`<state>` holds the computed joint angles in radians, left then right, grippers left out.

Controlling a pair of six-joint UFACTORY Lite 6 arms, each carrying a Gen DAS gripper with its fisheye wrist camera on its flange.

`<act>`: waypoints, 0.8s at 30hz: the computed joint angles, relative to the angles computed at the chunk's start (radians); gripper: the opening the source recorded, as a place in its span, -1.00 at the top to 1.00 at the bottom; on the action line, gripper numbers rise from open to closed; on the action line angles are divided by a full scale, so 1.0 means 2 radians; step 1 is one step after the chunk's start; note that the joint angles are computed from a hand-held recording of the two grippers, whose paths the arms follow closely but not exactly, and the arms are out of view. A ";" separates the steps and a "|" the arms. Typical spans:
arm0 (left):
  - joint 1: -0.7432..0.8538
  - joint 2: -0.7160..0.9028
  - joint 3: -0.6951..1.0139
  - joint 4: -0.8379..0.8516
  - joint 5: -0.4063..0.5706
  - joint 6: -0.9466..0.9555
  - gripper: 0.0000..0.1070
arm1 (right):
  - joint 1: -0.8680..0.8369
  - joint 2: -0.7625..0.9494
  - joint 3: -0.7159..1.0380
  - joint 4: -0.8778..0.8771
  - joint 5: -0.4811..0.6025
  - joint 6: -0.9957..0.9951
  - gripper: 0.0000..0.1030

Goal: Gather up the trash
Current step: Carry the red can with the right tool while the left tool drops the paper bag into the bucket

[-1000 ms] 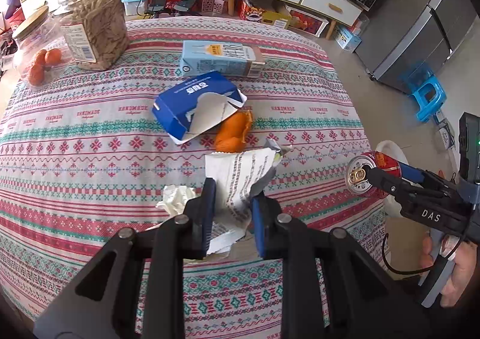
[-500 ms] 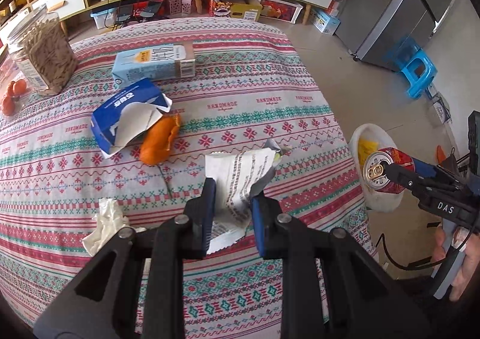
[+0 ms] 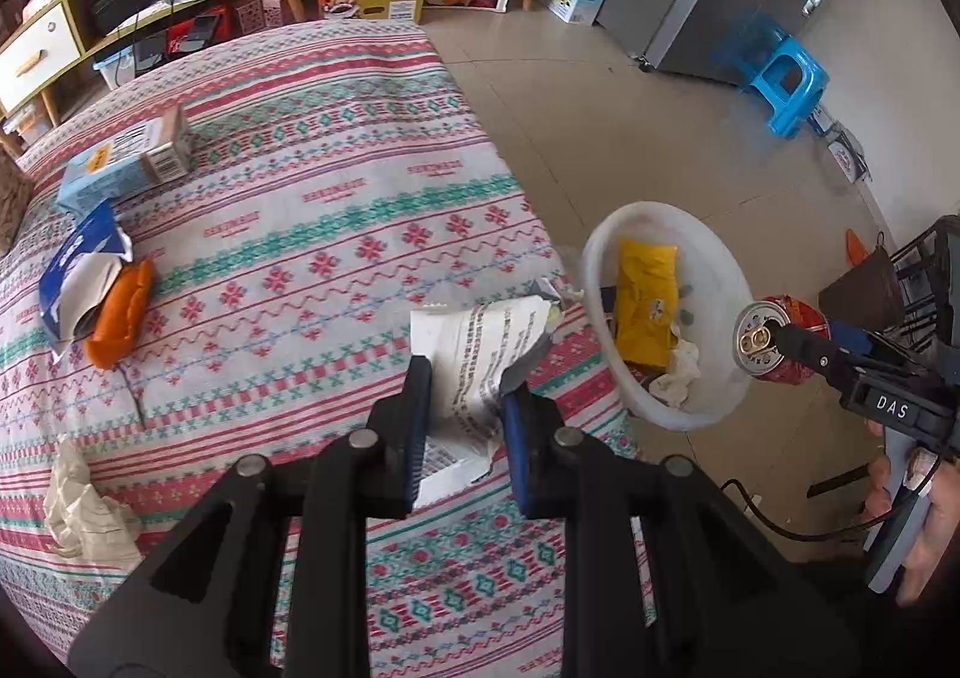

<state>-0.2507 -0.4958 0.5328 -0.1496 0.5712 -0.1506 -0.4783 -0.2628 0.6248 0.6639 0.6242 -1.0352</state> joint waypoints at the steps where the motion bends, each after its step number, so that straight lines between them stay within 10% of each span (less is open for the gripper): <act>1: -0.020 0.014 0.007 0.008 -0.009 -0.018 0.54 | -0.015 0.006 0.003 0.005 0.004 -0.013 -0.60; 17: -0.141 0.202 0.109 0.006 -0.125 -0.057 0.51 | -0.074 0.041 0.030 0.027 0.027 -0.063 -0.60; 24: -0.137 0.201 0.108 -0.032 -0.129 -0.013 -0.24 | -0.070 0.044 0.030 0.024 0.020 -0.058 -0.60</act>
